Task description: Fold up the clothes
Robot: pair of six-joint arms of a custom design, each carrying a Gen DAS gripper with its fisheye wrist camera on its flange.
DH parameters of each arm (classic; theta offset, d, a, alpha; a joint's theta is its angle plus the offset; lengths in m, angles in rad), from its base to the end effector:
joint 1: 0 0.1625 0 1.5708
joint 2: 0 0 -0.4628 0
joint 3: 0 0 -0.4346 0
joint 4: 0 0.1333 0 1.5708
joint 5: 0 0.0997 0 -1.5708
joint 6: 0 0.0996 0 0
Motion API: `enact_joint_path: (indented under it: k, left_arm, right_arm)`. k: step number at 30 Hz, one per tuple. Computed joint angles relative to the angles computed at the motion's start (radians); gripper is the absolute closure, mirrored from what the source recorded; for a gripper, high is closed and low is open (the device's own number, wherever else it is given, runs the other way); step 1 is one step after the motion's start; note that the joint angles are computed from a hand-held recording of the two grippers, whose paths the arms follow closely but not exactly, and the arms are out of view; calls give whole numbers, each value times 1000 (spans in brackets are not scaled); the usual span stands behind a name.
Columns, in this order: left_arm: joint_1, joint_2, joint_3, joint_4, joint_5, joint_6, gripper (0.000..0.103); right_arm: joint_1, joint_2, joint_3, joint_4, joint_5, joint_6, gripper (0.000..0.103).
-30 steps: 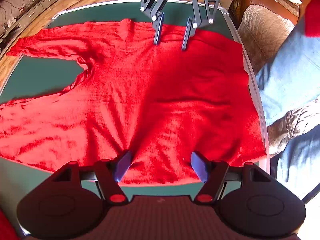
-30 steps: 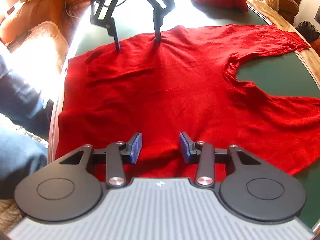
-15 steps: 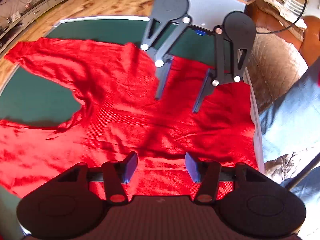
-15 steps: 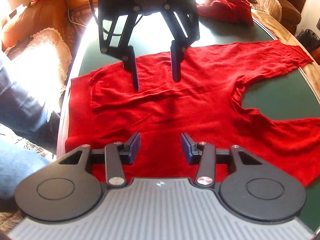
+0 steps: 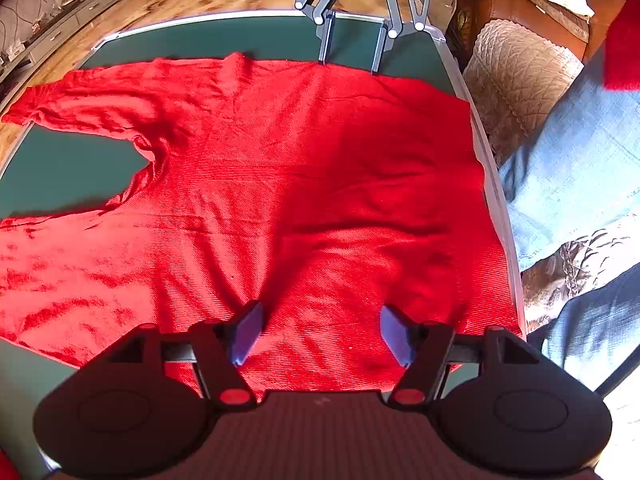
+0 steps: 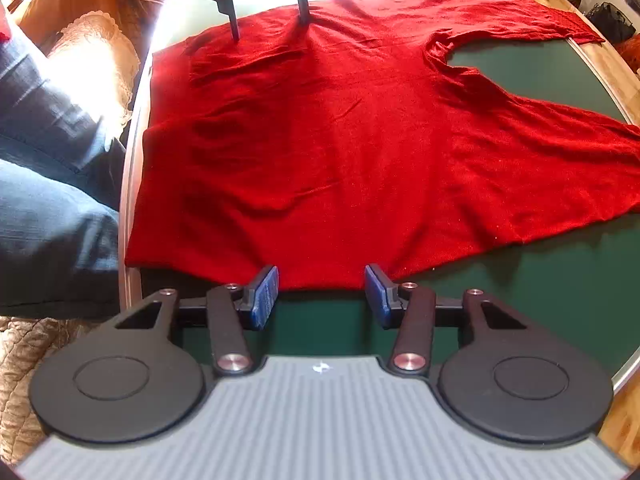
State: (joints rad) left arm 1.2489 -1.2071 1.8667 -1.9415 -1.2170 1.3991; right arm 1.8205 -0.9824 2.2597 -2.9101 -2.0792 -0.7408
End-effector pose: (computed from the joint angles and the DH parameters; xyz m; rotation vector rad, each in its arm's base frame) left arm -0.0234 -0.6005 0.2107 2.2627 1.8459 0.6322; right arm 0.2027 -0.4514 0.0508 1.2324 -2.3262 -0.0871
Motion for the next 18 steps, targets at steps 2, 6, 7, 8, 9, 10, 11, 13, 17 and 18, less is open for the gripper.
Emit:
enact_joint_path:
  k: [2,6,7,8,9,10,11,13,17,18]
  left_arm:
    - [-8,5,-8,21,16,-26,32]
    - [-23,31,-53,29,8,-151,38]
    - [-24,37,-60,4,0,-172,38]
    - [-26,45,-67,-22,-8,-193,38]
    - [-27,60,-72,-42,3,-199,37]
    - [-29,75,-78,-63,14,-206,37]
    - [-30,91,-84,-82,26,-213,37]
    - [-28,111,-91,-96,49,-210,37]
    - [-19,100,-79,-105,53,-165,33]
    - [-18,94,-72,-107,55,-156,30]
  right_arm:
    - [11,-4,-16,44,-11,29,48]
    - [17,22,-56,-64,-1,16,48]
    - [12,40,-77,-91,-4,4,48]
    - [7,58,-98,-118,-6,-9,48]
    - [0,75,-121,-136,-7,-20,48]
    - [-15,89,-144,-131,-6,-29,48]
    - [-28,103,-168,-126,-5,-38,48]
    - [-56,114,-199,-99,0,-37,48]
    - [-98,94,-201,-80,9,-36,48]
    - [-102,81,-190,-72,6,-33,48]
